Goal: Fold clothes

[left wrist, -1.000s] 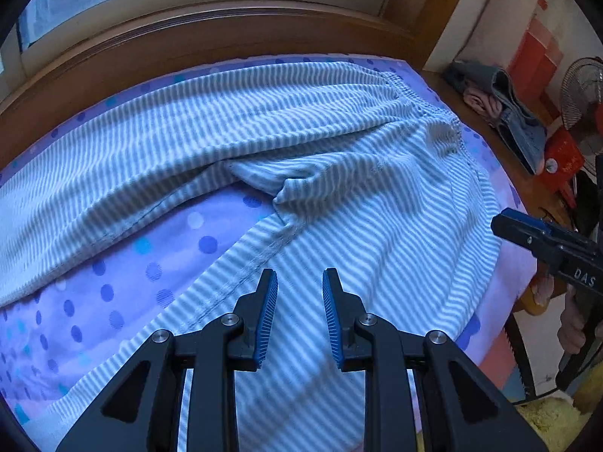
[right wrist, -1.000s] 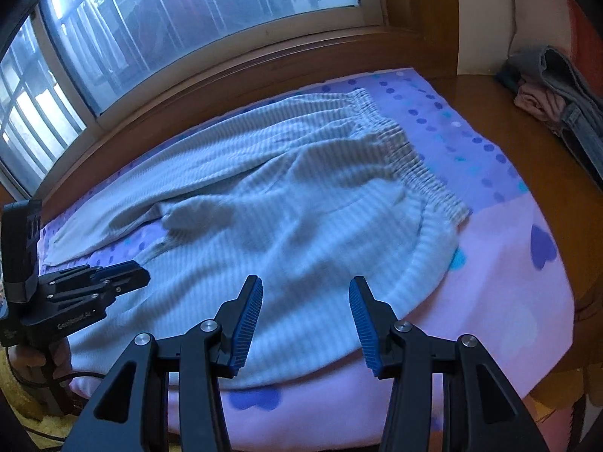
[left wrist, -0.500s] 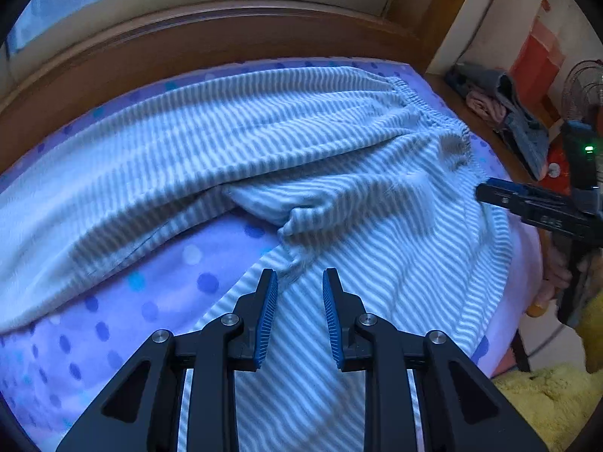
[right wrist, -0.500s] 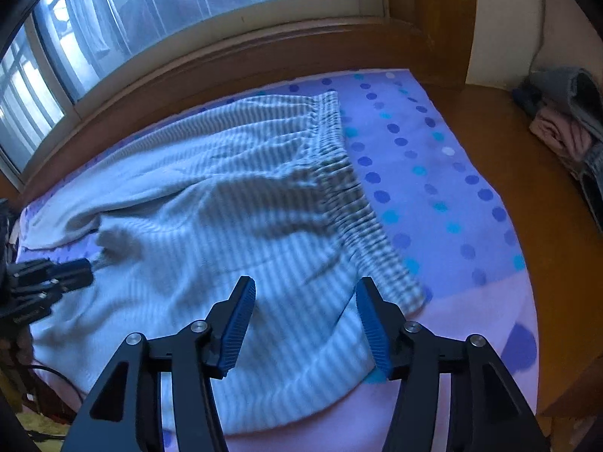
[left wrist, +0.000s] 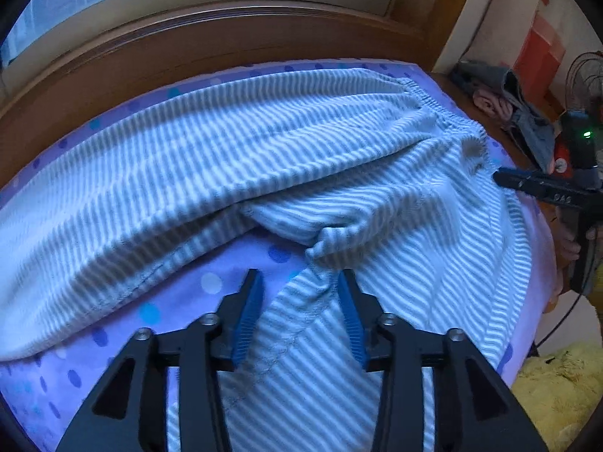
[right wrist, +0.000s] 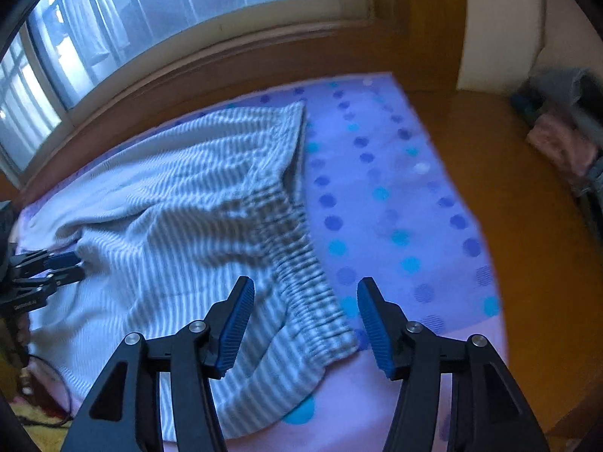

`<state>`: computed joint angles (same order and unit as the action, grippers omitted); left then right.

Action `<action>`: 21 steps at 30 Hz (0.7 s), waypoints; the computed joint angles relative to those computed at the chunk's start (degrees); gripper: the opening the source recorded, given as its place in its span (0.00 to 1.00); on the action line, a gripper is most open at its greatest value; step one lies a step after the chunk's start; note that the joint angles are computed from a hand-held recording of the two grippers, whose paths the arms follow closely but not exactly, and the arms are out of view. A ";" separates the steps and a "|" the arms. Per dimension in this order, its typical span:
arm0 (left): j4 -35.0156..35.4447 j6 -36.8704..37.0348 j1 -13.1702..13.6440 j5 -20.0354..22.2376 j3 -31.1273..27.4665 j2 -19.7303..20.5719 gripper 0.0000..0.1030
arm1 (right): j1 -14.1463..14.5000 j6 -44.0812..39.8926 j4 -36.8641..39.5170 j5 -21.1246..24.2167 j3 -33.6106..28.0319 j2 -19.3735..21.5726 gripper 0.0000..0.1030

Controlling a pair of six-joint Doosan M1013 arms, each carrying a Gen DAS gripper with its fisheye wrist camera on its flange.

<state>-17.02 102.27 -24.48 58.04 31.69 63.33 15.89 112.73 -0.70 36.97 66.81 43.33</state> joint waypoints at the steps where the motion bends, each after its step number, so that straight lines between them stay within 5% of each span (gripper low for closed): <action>1: -0.84 0.63 0.03 0.55 -0.59 0.31 0.46 | -0.30 -2.62 3.23 -0.07 -0.03 0.21 0.55; 8: -0.81 5.58 -1.14 2.29 -0.76 0.26 0.48 | 1.13 -5.88 -4.47 0.84 -0.72 0.87 0.55; 10: -0.74 6.64 -1.34 3.48 -0.92 0.20 0.16 | 1.32 -5.12 -6.24 1.26 -0.58 0.82 0.56; 11: -3.16 6.60 -0.95 5.55 -2.00 0.69 0.07 | 1.57 -3.21 -7.77 1.93 -0.82 0.90 0.53; 12: -5.71 6.37 -0.51 7.77 -3.23 1.27 0.07 | 1.76 -1.82 -8.84 2.67 -1.15 1.00 0.45; 13: -8.22 6.00 -0.08 9.97 -4.48 1.88 0.06 | 1.81 -2.01 -8.48 3.52 -1.74 1.17 0.25; 21: -14.09 11.72 0.40 15.67 -0.40 -2.32 0.06 | 1.17 -2.59 -6.21 8.64 -2.34 -1.46 0.24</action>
<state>-31.11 113.99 -24.09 73.71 31.29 61.01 17.06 110.14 -6.91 45.61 64.47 41.87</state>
